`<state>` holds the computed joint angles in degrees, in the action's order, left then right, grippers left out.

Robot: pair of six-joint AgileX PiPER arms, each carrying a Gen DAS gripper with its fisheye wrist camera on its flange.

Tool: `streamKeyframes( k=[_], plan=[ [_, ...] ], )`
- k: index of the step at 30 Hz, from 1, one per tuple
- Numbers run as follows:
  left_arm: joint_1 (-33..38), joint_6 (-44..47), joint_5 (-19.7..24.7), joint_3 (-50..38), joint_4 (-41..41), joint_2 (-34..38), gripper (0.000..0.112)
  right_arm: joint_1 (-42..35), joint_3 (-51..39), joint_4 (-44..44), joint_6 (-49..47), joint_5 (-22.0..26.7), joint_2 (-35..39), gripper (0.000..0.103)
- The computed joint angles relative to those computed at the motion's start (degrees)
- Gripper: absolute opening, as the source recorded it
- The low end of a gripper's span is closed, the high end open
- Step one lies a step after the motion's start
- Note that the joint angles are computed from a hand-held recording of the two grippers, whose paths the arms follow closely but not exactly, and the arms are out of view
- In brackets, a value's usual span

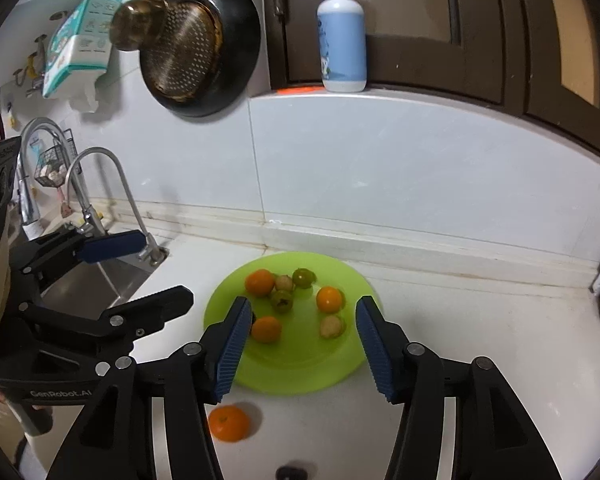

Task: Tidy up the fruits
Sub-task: 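Move both open grippers back toward the large orange and dark plum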

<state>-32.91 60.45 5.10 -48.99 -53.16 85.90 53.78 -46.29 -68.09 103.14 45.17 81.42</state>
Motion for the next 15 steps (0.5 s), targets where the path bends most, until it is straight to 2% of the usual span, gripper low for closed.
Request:
streamKeyframes(
  k=[8,10,15],
  plan=[
    [-1.72,3.52,-2.12,8.25,-4.25,-7.64,0.088,10.32,0.98,1.7,4.86,8.26,-1.32,0.059],
    [-1.81,2.18,-1.69,9.81,-3.0,-8.9,0.088,12.27,1.08,2.38,5.61,9.57,-1.28,0.059],
    [-2.44,5.04,-1.28,13.05,-6.28,-10.62,0.088,15.92,1.79,4.14,7.57,11.99,-1.29,0.059]
  ],
)
